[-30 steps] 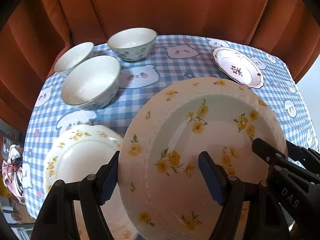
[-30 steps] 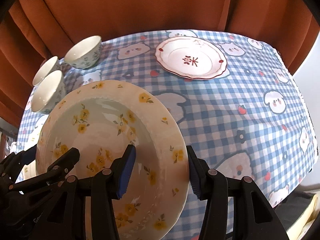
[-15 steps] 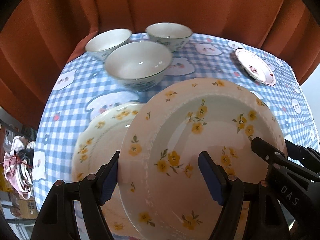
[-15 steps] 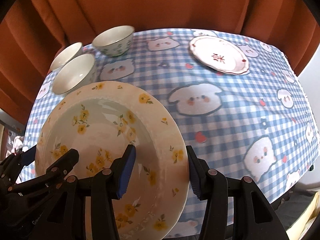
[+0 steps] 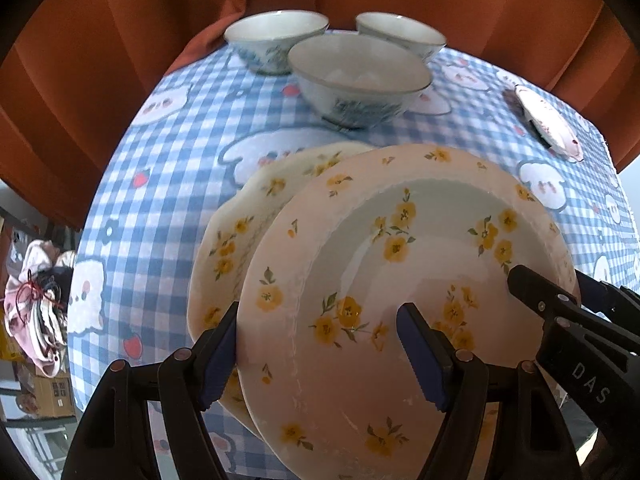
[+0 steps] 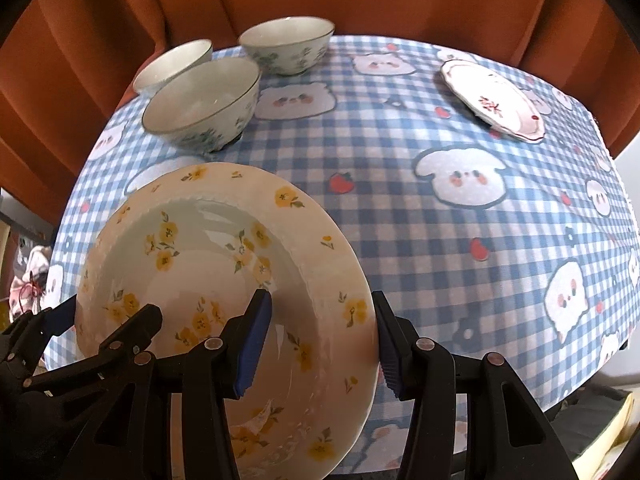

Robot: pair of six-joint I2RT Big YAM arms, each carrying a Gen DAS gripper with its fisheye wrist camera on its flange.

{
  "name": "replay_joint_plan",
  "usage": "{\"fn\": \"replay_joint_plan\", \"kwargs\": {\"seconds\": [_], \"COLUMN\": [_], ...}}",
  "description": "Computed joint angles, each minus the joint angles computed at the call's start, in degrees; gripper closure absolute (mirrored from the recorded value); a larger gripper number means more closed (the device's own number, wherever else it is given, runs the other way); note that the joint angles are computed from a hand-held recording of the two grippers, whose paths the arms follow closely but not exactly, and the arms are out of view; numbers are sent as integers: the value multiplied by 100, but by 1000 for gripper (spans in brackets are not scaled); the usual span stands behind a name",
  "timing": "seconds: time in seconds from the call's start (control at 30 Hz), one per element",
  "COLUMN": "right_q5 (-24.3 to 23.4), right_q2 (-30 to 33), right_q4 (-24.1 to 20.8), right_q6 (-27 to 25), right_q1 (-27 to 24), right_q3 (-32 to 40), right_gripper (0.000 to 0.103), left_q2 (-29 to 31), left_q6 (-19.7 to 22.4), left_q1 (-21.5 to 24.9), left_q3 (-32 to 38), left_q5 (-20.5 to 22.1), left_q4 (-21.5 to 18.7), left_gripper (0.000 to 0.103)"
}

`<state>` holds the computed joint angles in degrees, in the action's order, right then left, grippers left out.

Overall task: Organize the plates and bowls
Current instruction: 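Lower the scalloped plate onto the round yellow-flower plate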

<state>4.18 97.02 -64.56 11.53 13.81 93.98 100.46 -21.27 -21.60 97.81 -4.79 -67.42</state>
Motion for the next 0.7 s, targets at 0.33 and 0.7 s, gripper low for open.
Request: {"fn": "replay_joint_plan", "kwargs": {"seconds": [0.33,0.7], "right_q5": [233,219], "right_q2": [312,574], "right_q4": [-173,-296], "right_q6": [-112,-182], "right_q1": [106,108], "right_q3": [256,509], "right_gripper": [50,50], "left_q2": [120,207], "left_q6": [-80,-14], "left_q1": [100,82], "left_q3": [-87,-17], "left_q5": [229,-79], "left_q4": [85,169], "left_gripper": [26,26]}}
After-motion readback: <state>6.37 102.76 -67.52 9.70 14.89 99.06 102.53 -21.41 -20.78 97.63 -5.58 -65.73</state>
